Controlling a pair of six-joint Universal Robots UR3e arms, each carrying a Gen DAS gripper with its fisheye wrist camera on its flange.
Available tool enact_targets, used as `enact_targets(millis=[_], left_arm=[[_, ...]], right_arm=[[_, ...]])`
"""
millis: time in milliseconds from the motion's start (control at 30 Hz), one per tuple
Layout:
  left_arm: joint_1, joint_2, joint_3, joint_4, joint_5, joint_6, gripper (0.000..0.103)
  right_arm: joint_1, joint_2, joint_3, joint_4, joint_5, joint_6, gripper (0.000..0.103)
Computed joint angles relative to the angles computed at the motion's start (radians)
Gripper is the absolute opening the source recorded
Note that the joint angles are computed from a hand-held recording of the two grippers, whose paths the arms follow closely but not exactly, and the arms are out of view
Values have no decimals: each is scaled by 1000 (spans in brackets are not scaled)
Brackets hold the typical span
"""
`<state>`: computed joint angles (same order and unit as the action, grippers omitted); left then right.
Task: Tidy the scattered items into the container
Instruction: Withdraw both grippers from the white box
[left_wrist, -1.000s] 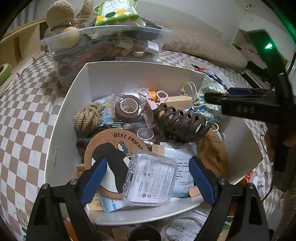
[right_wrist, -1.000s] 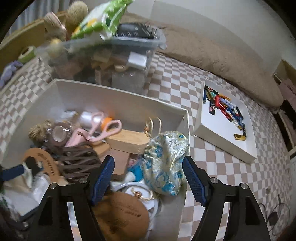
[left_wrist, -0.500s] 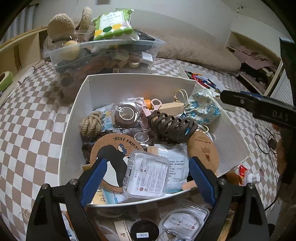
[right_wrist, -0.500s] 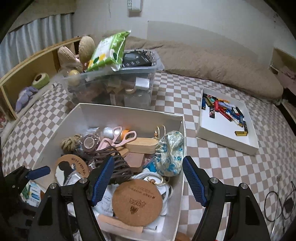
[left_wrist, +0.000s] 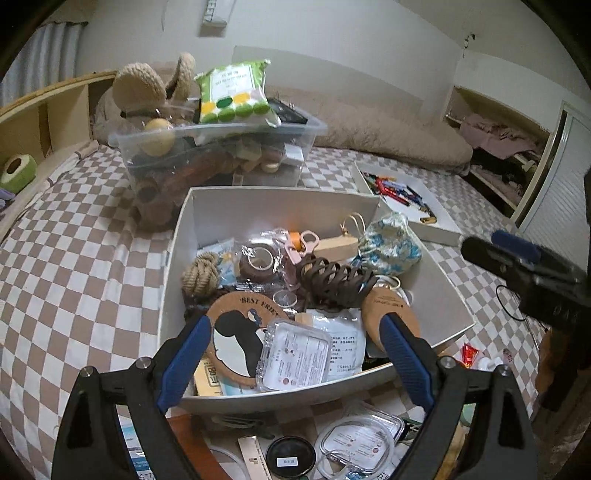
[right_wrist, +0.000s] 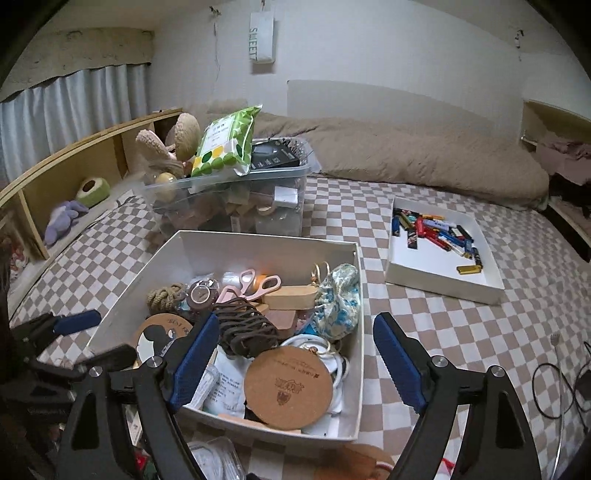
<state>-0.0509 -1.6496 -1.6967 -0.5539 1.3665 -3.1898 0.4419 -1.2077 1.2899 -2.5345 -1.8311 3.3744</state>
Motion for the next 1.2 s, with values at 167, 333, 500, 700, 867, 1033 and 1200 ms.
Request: enact_targets(millis=[167,333,500,700,867,1033,1200], left_arm=[[7,42,-29,21,5,3,103],[-6,63,-42,38,40,5,103],[-12,79,-65,70,50,-3,103],[-11,97,-88,107,47,-17,103],[-10,106,-101,114,54,-13,103],[4,115,-114,112,51,-16,103],[14,122,-119,107,52,-19,103]], right_arm=[[23,-57,111,-98,-39,12,102],[48,-95,237,-251,-91,10,103],[44,-123,303,-281,-93,22,103],[42,-156,363,-335,-107,29,103],[39,-181,400,-381,-110,30,103],[35,-192,435,-431,-129,33,103],[11,-214,487,-464,-112,43,103]])
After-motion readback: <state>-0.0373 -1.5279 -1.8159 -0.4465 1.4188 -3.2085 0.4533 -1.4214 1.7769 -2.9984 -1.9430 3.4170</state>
